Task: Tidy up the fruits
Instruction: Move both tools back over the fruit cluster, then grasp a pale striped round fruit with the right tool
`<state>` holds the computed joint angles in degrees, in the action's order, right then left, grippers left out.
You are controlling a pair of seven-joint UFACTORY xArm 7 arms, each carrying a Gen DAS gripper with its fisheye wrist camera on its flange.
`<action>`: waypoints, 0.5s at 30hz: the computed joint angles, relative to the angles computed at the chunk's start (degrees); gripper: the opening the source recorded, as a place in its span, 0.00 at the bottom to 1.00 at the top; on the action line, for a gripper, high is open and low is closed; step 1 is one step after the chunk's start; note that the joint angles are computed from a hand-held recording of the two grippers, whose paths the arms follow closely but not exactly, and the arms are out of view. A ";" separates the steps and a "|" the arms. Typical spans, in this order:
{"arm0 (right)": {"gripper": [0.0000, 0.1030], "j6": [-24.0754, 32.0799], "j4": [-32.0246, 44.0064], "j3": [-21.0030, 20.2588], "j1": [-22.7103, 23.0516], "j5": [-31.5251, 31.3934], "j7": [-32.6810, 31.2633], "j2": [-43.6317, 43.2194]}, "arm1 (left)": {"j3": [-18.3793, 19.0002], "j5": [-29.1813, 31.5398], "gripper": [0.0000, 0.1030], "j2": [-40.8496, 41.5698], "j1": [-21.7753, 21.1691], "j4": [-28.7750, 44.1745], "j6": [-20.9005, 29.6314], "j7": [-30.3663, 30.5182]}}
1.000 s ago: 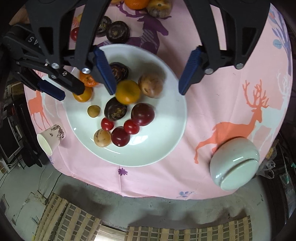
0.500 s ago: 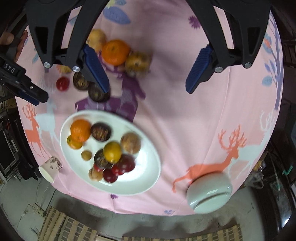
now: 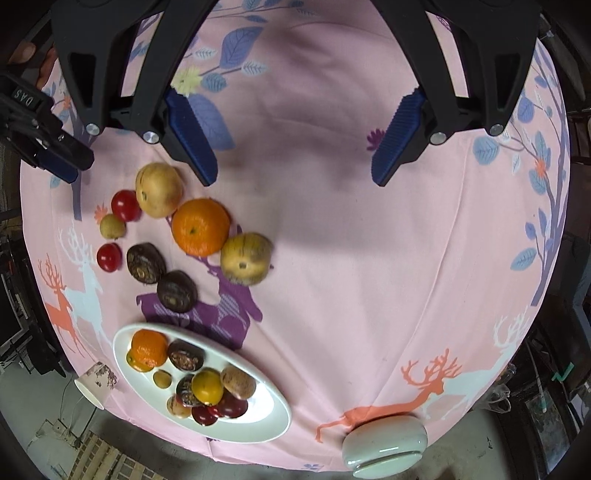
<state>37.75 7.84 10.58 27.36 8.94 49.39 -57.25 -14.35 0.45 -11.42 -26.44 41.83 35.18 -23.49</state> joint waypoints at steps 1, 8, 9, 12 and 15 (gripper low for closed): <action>0.67 0.21 0.01 0.37 0.58 0.29 0.38 -0.01 | -0.09 -0.15 0.85 -0.30 -0.19 -0.35 0.27 0.11; 0.67 -0.27 0.50 1.20 3.43 0.87 0.71 1.31 | -0.39 -1.50 0.85 -1.39 -1.36 -1.70 0.93 0.98; 0.67 -0.63 0.85 1.28 3.72 0.81 0.43 2.14 | -0.42 -1.58 0.85 -1.49 -1.44 -1.83 0.87 1.05; 0.67 -2.44 1.96 1.51 4.24 0.46 -0.70 5.23 | -0.32 -1.83 0.85 -1.62 -1.51 -2.07 0.85 1.38; 0.68 -4.37 3.08 1.44 4.76 0.50 -1.79 8.65 | -0.12 -2.00 0.86 -1.62 -1.24 -2.34 0.68 1.22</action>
<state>33.38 10.92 12.02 32.12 9.45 47.60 -48.60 -14.47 -1.55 -13.04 -27.68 39.49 35.86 -22.27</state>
